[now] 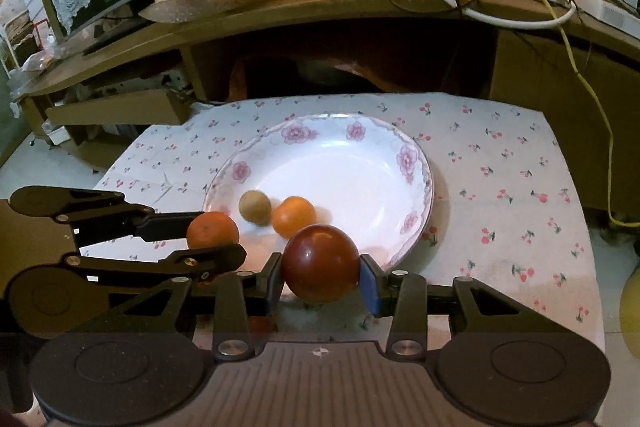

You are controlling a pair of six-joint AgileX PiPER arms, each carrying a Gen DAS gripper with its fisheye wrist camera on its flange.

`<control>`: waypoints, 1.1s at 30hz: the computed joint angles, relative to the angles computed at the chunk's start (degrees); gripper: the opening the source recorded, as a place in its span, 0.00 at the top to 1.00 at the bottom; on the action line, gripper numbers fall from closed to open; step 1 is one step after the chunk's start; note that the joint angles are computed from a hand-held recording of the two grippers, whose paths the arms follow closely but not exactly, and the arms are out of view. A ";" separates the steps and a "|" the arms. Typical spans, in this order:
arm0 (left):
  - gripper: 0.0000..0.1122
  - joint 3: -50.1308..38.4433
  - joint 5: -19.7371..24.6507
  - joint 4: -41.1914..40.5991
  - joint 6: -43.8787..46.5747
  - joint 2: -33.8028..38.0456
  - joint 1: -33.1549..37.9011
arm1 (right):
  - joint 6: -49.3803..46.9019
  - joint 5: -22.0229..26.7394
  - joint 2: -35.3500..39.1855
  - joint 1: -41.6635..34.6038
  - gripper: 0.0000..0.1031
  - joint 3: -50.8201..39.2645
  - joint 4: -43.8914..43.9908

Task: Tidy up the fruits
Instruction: 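Lower both fruits into the plate and open both tools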

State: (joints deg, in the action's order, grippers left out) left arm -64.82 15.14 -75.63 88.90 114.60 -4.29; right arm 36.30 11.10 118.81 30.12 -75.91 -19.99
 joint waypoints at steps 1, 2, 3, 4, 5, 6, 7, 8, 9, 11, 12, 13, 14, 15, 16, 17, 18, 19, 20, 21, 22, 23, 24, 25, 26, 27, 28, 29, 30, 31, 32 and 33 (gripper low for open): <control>0.67 -0.17 0.21 -0.16 0.18 0.22 0.21 | -2.03 -0.03 0.43 -0.24 0.60 -0.58 2.11; 0.67 -0.25 0.08 -0.86 1.04 0.38 0.22 | -3.08 -0.21 0.78 -0.36 0.60 -0.90 3.15; 0.67 -0.38 -0.22 -1.23 1.57 0.51 0.17 | -3.56 -0.12 1.12 -0.41 0.59 -1.29 3.65; 0.67 -0.46 -0.39 -1.42 1.79 0.59 0.15 | -3.88 0.22 1.48 -0.43 0.59 -1.78 4.01; 0.67 -0.65 -0.18 -0.96 1.21 0.65 0.30 | -4.58 0.49 1.74 -0.47 0.59 -2.21 4.61; 0.67 -0.80 0.19 -0.72 0.92 0.72 0.51 | -5.31 0.65 1.97 -0.55 0.58 -2.64 5.17; 0.67 -0.89 0.56 -0.69 0.93 0.77 0.72 | -5.08 0.67 2.10 -0.56 0.58 -2.88 4.83; 0.66 -1.03 0.86 -0.79 1.08 0.86 0.90 | -5.38 0.69 2.19 -0.58 0.58 -3.04 5.02; 0.66 -1.01 0.88 -1.08 1.43 0.88 0.93 | -5.99 0.60 2.20 -0.66 0.58 -3.00 5.52; 0.66 -1.08 0.42 -0.56 0.78 0.90 0.67 | -5.62 0.80 2.32 -0.72 0.57 -3.00 5.11; 0.66 -1.14 0.20 -0.09 0.18 0.87 0.52 | -5.16 1.16 2.45 -0.71 0.57 -3.22 4.70; 0.66 -1.08 0.16 -0.03 -0.06 0.82 0.49 | -4.46 1.47 2.55 -0.66 0.57 -3.39 4.11; 0.65 -1.08 0.22 -0.12 -0.23 0.80 0.53 | -3.77 1.48 2.49 -0.62 0.57 -3.35 3.33; 0.65 -1.14 0.38 0.14 -0.67 0.77 0.62 | -3.48 1.71 2.47 -0.56 0.57 -3.48 2.97; 0.65 -1.11 0.46 0.18 -0.78 0.70 0.68 | -2.81 1.78 2.40 -0.47 0.57 -3.51 2.23; 0.65 -1.04 0.44 0.18 -0.75 0.63 0.68 | -1.50 1.70 2.21 -0.33 0.57 -3.32 0.79; 0.64 -0.87 0.23 -0.45 -0.04 0.54 0.61 | -0.54 1.67 2.10 -0.23 0.57 -3.21 -0.33; 0.64 -0.81 0.10 -0.50 0.03 0.48 0.54 | 0.19 1.76 2.13 -0.16 0.57 -3.30 -1.22; 0.64 -0.73 0.03 -0.91 0.34 0.41 0.52 | 1.77 1.52 1.94 -0.05 0.57 -3.02 -2.98; 0.64 -0.67 0.04 -1.35 0.71 0.33 0.52 | 2.42 1.55 1.84 0.01 0.56 -2.98 -3.73; 0.64 -0.58 0.10 -1.94 1.31 0.21 0.56 | 2.99 1.16 1.69 -0.04 0.56 -2.77 -4.35; 0.64 -0.51 0.21 -2.36 1.77 0.08 0.65 | 4.21 0.83 1.47 -0.06 0.56 -2.50 -5.64; 0.63 -0.38 0.28 -2.81 2.22 -0.09 0.71 | 5.63 0.65 1.26 -0.02 0.56 -2.32 -7.22; 0.63 -0.21 0.29 -3.24 2.66 -0.27 0.75 | 7.56 0.51 1.00 0.09 0.56 -2.05 -9.45; 0.63 -0.07 0.28 -3.62 3.07 -0.42 0.75 | 9.21 0.46 0.85 0.21 0.56 -1.90 -11.30; 0.63 0.12 0.22 -4.00 3.53 -0.62 0.73 | 11.23 0.45 0.65 0.35 0.55 -1.65 -13.52; 0.63 0.38 0.11 -4.64 4.26 -0.88 0.67 | 12.52 0.58 0.55 0.50 0.55 -1.56 -15.00; 0.63 0.56 -0.06 -5.11 4.82 -1.10 0.56 | 13.68 0.63 0.38 0.67 0.55 -1.35 -16.39; 0.63 0.85 -0.28 -5.93 5.78 -1.37 0.44 | 14.97 0.67 0.26 0.79 0.55 -1.19 -17.89; 0.63 1.18 -0.49 -7.13 7.20 -1.67 0.32 | 16.33 0.73 0.10 0.90 0.55 -1.03 -19.48; 0.63 1.39 -0.58 -7.83 8.02 -1.89 0.24 | 17.54 0.78 -0.07 1.01 0.55 -0.84 -20.88; 0.63 1.64 -0.57 -8.48 8.79 -2.14 0.20 | 18.87 0.79 -0.25 1.08 0.55 -0.61 -22.31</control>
State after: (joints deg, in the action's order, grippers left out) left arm -63.18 14.57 -84.12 97.68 112.46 -4.09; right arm 55.16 11.89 118.56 31.20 -76.52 -42.31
